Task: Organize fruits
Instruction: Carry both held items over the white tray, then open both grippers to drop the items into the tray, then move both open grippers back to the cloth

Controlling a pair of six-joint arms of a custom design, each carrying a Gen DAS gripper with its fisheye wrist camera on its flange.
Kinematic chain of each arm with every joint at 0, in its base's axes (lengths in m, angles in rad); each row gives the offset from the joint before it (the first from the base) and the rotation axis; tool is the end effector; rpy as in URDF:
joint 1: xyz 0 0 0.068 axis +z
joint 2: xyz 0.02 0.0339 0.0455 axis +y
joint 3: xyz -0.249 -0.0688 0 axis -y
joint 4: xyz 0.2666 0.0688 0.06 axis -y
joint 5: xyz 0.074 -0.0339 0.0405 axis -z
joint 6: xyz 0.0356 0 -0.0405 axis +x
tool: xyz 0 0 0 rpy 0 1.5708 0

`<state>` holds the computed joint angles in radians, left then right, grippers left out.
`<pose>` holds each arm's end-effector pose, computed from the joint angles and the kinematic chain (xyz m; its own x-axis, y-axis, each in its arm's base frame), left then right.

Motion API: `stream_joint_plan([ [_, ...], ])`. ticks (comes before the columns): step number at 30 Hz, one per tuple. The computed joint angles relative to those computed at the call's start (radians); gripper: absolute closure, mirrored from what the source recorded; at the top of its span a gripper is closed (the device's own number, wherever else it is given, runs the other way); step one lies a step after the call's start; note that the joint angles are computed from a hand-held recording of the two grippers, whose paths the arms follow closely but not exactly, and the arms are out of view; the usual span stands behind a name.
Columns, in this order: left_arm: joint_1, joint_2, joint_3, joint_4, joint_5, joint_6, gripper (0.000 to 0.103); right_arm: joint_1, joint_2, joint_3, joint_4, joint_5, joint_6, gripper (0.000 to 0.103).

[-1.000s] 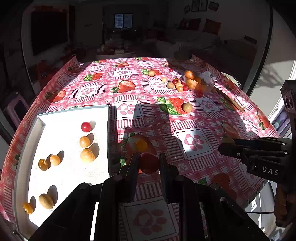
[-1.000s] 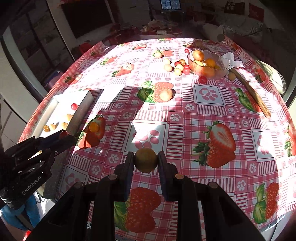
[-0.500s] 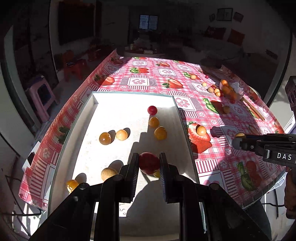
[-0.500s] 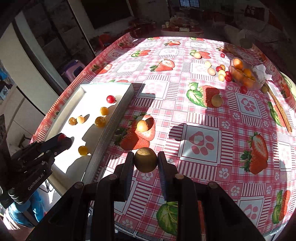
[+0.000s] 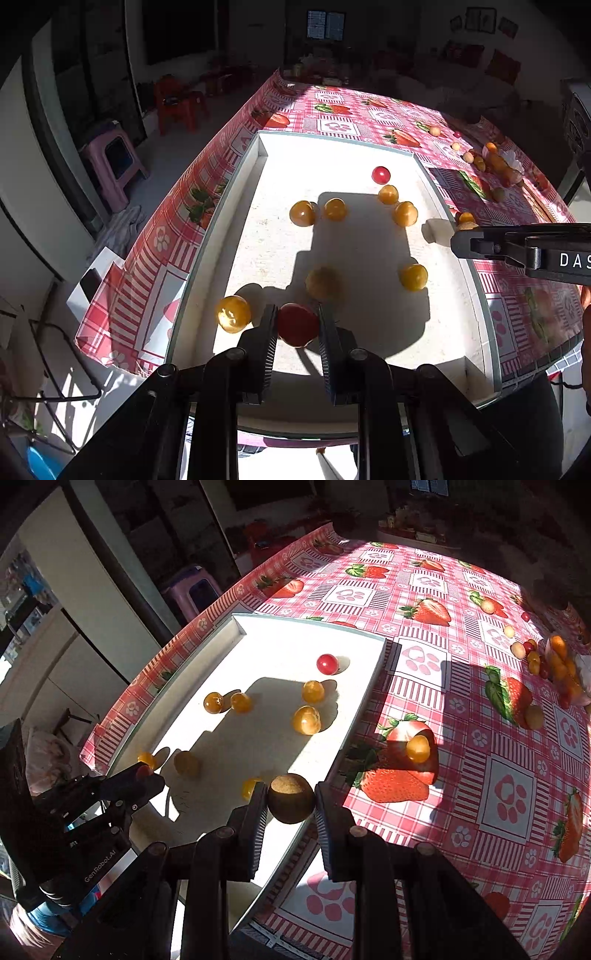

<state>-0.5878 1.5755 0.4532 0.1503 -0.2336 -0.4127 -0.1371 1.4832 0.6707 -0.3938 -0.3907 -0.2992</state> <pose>0.2143 -0.1329 0.0585 -0.8025 0.0659 -0.5930 0.1190 0.9916 -0.0509 0.2626 -0.0225 0.1094 -0.8820 -0.1534 -0.4455 -0.2806 0.9306 0.2349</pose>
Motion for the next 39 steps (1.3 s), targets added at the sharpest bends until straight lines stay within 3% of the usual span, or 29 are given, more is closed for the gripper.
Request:
stream_joint_plan([
  [9,-0.007,0.089,0.054,-0.017,0.001,0.008,0.080,0.100,0.189,0.097,0.072,0.070,0.091,0.075],
  [18,-0.022,0.115,0.080,-0.038,-0.027,0.017,0.078,0.165,0.243,0.103,0.124,0.150,0.091,0.075],
  [19,-0.025,0.119,0.085,-0.043,-0.034,0.016,0.071,0.171,0.246,0.105,0.123,0.155,0.089,0.074],
  [20,-0.027,0.119,0.086,-0.047,-0.043,0.015,0.046,0.175,0.243,0.102,0.126,0.157,0.088,0.071],
  [22,-0.041,0.104,0.066,-0.021,-0.078,0.007,0.023,0.169,0.241,0.108,0.112,0.135,0.087,0.061],
  [25,-0.052,0.095,0.066,-0.026,-0.096,0.016,0.023,0.150,0.194,0.090,0.113,0.116,0.092,0.039],
  [29,-0.052,0.082,0.078,-0.050,-0.083,0.000,0.023,0.106,0.116,0.075,0.096,0.079,0.089,0.028],
  [39,-0.151,0.050,0.171,-0.118,-0.117,-0.037,0.023,-0.164,0.067,0.086,0.023,-0.006,-0.028,0.026],
])
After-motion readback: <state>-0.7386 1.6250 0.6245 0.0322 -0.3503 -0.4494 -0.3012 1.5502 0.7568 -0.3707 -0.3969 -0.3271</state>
